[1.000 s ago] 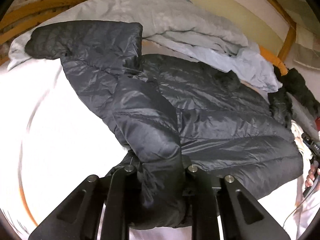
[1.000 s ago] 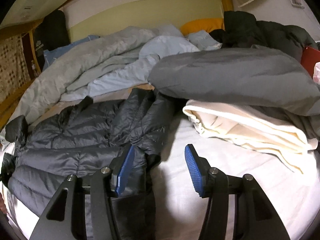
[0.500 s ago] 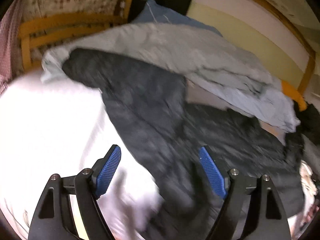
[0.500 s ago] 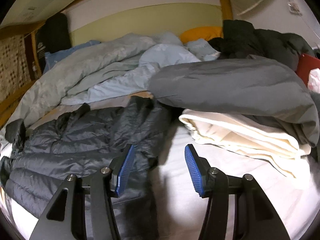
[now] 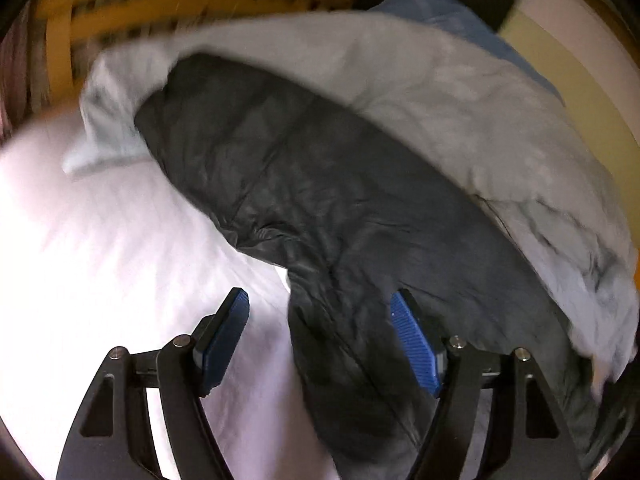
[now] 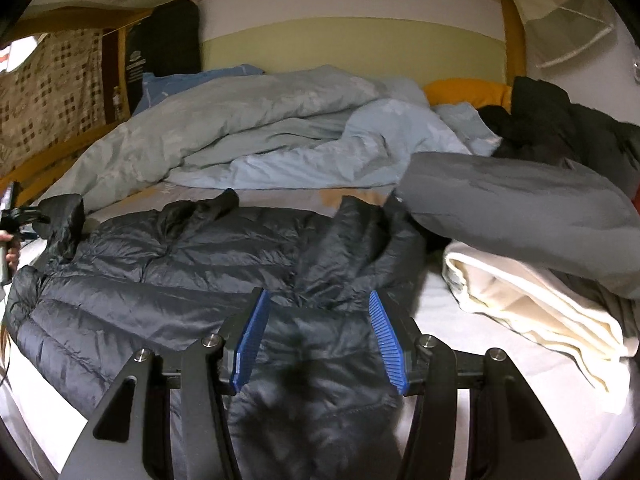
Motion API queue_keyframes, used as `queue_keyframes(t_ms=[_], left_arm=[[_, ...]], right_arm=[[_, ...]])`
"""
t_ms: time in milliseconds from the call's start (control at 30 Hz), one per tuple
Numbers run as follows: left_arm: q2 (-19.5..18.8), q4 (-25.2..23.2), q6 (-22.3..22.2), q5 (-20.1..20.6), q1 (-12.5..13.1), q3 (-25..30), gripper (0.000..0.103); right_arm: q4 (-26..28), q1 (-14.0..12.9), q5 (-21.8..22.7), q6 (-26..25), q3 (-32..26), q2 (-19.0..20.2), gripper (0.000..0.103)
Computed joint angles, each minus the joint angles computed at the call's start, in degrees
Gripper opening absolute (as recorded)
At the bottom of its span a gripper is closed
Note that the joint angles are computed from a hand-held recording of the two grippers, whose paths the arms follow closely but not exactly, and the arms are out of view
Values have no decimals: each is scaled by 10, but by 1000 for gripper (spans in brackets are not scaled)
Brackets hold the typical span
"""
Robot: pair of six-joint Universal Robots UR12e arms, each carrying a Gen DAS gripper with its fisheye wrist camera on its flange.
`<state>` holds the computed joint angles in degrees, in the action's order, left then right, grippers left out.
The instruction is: Fold large clothes
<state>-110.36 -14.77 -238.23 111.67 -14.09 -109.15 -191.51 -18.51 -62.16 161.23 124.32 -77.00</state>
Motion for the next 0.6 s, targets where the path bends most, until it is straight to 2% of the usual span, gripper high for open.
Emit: queue_keyframes(t_ms=[33, 67, 100, 133, 167, 200, 267, 300, 333, 367, 433, 467, 533, 600], left_arm=[[-4, 14, -4, -20, 9, -4, 70], [-9, 28, -6, -37, 15, -8, 58], [-14, 35, -7, -48, 19, -11, 35], [-17, 33, -6, -42, 20, -11, 22], [-19, 40, -1, -30, 16, -12, 2], [-21, 61, 3, 1, 8, -16, 2], [-26, 101, 22, 111, -22, -19, 2], [-28, 129, 47, 151, -36, -19, 2], [-27, 155, 70, 169, -46, -18, 1], [-25, 189, 97, 171, -53, -18, 1], [-23, 288, 168, 177, -77, -12, 1], [-24, 319, 200, 178, -89, -5, 1], [-26, 344, 265, 160, -114, 18, 2], [-34, 326, 306, 124, -133, 49, 2]], right_arm=[[0, 2, 1, -2, 0, 1, 55], [2, 4, 0, -6, -1, 2, 55], [5, 6, -2, -10, -2, 3, 55], [9, 8, -5, -13, -3, 4, 55], [15, 11, -9, -19, -4, 6, 55], [19, 13, -12, -24, -6, 7, 55], [21, 16, -18, -32, -7, 10, 55], [21, 16, -20, -34, -7, 11, 55], [20, 16, -22, -34, -7, 11, 55], [17, 16, -23, -32, -6, 10, 55], [12, 13, -19, -27, -4, 8, 55], [8, 11, -16, -25, -3, 7, 55], [2, 9, -14, -22, 0, 5, 55], [-2, 6, -6, -22, 3, 1, 55]])
